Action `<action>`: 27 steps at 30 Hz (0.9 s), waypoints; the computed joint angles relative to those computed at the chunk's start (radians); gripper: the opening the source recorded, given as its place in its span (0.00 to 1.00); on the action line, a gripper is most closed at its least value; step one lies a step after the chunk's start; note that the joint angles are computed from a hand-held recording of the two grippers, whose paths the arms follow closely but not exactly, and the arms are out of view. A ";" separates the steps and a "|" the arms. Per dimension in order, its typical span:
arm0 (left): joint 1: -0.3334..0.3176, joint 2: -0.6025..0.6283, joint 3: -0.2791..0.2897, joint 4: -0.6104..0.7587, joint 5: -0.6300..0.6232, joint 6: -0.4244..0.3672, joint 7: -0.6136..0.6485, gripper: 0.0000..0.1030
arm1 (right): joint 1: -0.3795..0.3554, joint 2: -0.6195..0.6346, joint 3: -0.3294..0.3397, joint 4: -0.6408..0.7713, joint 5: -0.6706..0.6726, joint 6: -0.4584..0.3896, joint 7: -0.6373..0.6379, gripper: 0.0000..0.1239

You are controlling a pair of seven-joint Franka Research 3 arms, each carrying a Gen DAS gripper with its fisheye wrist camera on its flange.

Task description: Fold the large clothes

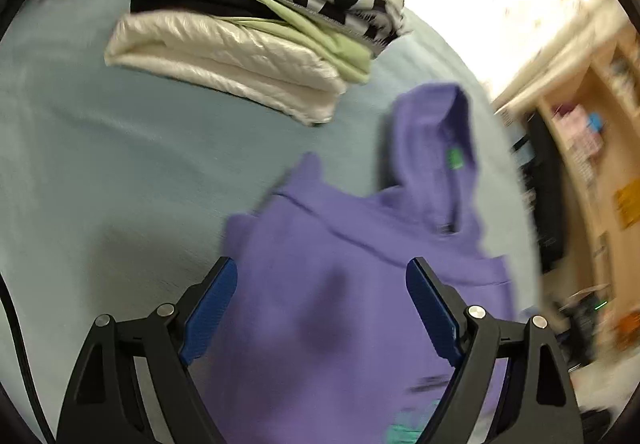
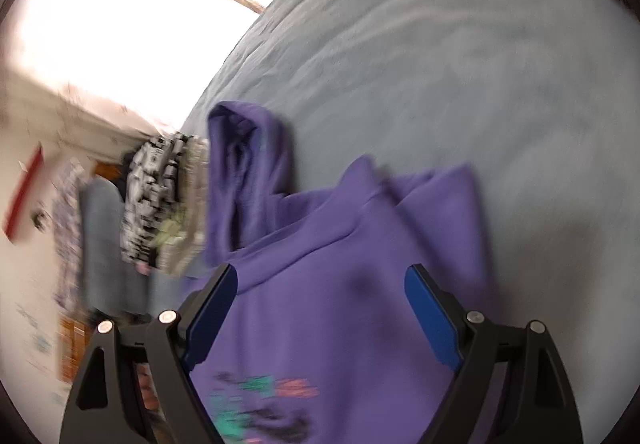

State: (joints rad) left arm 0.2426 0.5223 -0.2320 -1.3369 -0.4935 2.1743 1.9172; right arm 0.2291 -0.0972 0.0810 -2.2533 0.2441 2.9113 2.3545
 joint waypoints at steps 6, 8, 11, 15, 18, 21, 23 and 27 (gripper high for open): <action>-0.053 0.072 0.023 0.060 0.154 0.050 0.036 0.82 | -0.012 0.081 -0.015 0.066 -0.096 -0.060 -0.079 0.69; -0.064 0.091 0.023 0.077 0.189 0.056 0.035 0.80 | -0.006 0.125 -0.022 0.109 -0.102 -0.089 -0.111 0.65; -0.079 0.125 0.019 0.110 0.227 0.066 0.022 0.65 | 0.008 0.195 -0.036 0.174 -0.119 -0.129 -0.113 0.58; -0.099 0.096 0.021 0.044 0.276 0.172 0.016 0.28 | 0.056 0.236 -0.080 0.230 -0.290 -0.195 -0.012 0.16; -0.080 0.030 -0.001 -0.060 0.270 0.277 0.060 0.18 | 0.081 0.200 -0.096 0.201 -0.424 -0.198 0.090 0.06; -0.034 -0.034 -0.043 -0.136 0.191 0.322 0.133 0.16 | 0.073 0.077 -0.094 0.094 -0.625 -0.134 0.300 0.06; -0.031 -0.053 -0.049 -0.148 0.158 0.328 0.156 0.16 | 0.042 0.009 -0.061 0.056 -0.735 -0.135 0.411 0.06; -0.098 -0.016 0.008 -0.104 0.230 0.335 0.081 0.16 | -0.019 -0.014 0.020 0.091 -0.875 -0.237 0.490 0.06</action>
